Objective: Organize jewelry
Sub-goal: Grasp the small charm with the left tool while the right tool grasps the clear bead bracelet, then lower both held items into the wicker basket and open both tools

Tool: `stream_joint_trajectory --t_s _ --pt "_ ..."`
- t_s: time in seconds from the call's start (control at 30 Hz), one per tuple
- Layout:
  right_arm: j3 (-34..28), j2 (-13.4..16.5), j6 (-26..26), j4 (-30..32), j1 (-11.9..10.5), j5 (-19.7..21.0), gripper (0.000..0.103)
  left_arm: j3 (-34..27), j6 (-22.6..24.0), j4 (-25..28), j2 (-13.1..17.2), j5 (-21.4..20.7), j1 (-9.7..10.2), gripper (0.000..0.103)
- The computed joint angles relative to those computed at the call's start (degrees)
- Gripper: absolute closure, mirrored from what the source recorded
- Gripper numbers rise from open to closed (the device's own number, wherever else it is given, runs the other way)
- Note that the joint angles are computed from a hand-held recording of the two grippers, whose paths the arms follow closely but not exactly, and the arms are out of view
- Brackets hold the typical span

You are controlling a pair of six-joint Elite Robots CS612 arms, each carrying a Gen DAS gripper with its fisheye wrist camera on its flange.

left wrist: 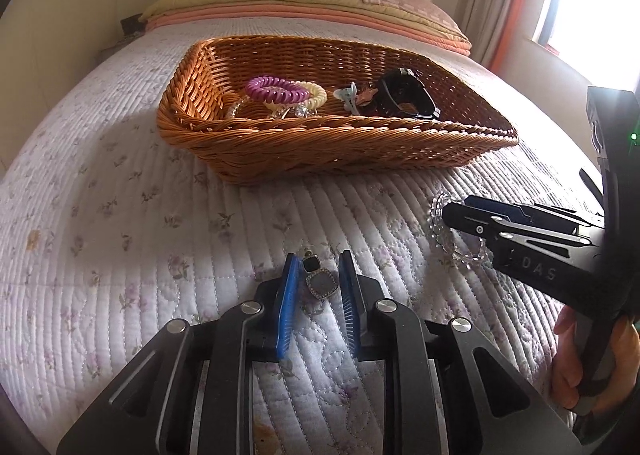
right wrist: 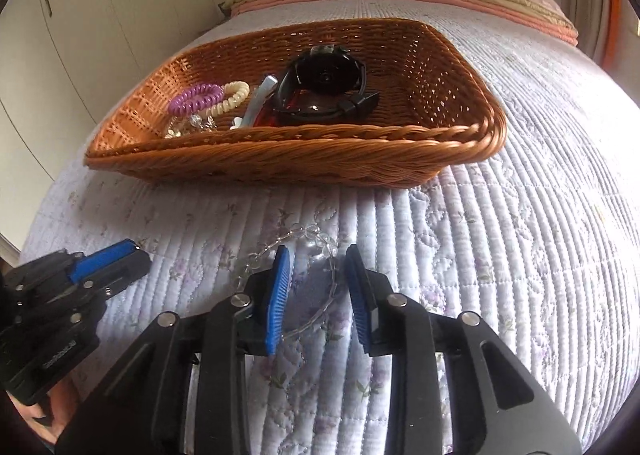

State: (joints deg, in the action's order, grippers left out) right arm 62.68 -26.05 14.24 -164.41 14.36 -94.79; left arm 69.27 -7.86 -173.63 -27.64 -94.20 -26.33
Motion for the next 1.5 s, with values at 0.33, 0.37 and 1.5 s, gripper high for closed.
stream_joint_trajectory --t_s 0.33,0.37,1.5 --pt "0.0 0.4 -3.6 -1.7 0.9 -2.2 0.097 -0.9 -0.3 0.6 0.5 1.1 -0.17 0.091" --pt "0.2 0.3 -4.1 -2.2 0.9 -1.9 0.097 -0.8 -0.3 0.3 0.4 0.9 -0.13 0.091" --pt "1.4 -5.5 -11.0 -15.9 1.2 -0.4 0.097 -1.4 2.8 -16.8 -2.9 -0.7 0.35 0.091"
